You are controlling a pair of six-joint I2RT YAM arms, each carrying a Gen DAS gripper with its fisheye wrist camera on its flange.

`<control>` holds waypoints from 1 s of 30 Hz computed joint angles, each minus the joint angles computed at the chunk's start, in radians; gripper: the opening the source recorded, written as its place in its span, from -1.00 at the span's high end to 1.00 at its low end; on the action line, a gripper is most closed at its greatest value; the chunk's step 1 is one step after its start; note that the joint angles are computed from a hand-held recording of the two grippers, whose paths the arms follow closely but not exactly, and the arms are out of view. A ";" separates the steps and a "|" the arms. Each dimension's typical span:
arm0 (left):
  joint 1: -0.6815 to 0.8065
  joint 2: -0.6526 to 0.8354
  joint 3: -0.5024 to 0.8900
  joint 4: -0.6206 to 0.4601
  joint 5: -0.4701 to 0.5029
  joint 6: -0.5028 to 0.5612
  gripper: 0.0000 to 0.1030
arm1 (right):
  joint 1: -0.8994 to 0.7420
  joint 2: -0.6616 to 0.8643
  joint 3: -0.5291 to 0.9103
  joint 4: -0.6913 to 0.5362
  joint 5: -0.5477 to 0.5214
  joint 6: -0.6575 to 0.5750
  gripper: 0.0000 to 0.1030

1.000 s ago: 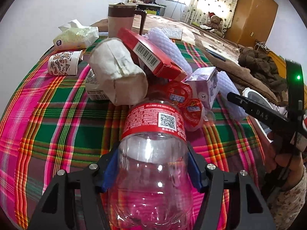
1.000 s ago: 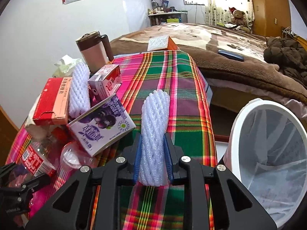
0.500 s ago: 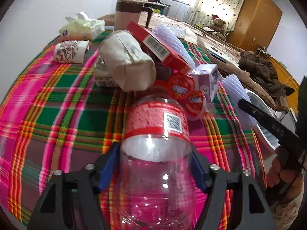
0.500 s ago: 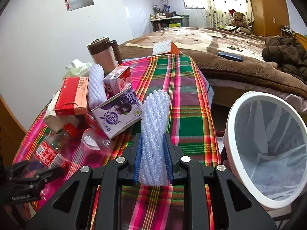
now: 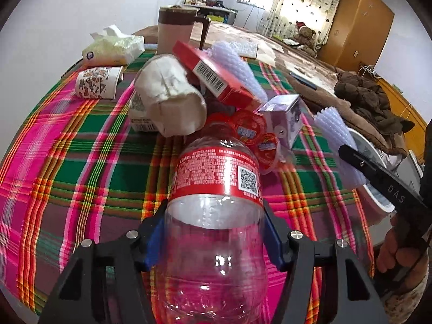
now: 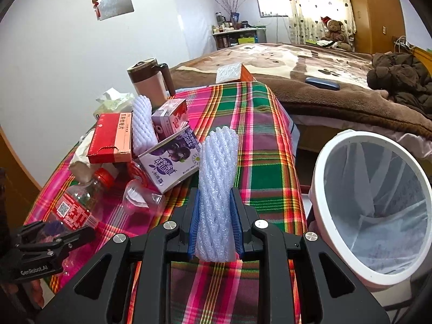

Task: Collect trash
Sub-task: 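Close the left gripper on the bottle while the right gripper grasps the foam net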

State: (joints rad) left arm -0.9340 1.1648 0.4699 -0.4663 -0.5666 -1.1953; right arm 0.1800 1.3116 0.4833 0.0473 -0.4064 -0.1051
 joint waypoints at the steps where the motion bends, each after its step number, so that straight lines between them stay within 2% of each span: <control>1: -0.013 -0.001 0.005 -0.009 -0.012 -0.011 -0.25 | -0.009 -0.006 -0.003 -0.003 -0.010 -0.001 0.56; 5: -0.094 0.011 0.050 -0.075 -0.082 -0.066 -0.25 | -0.042 -0.050 -0.018 -0.025 -0.047 -0.010 0.56; 9: -0.114 0.026 0.091 -0.077 -0.099 -0.043 -0.25 | -0.081 -0.102 -0.025 -0.055 -0.079 -0.023 0.56; 17: -0.064 0.124 0.204 0.048 -0.082 0.141 -0.25 | -0.222 -0.159 -0.009 -0.117 -0.133 -0.058 0.56; 24: -0.007 0.272 0.320 0.193 -0.010 0.302 -0.25 | -0.351 -0.105 0.038 -0.116 -0.147 -0.077 0.56; 30: 0.020 0.411 0.452 0.260 0.058 0.402 -0.25 | -0.415 -0.027 0.072 -0.084 -0.130 -0.075 0.56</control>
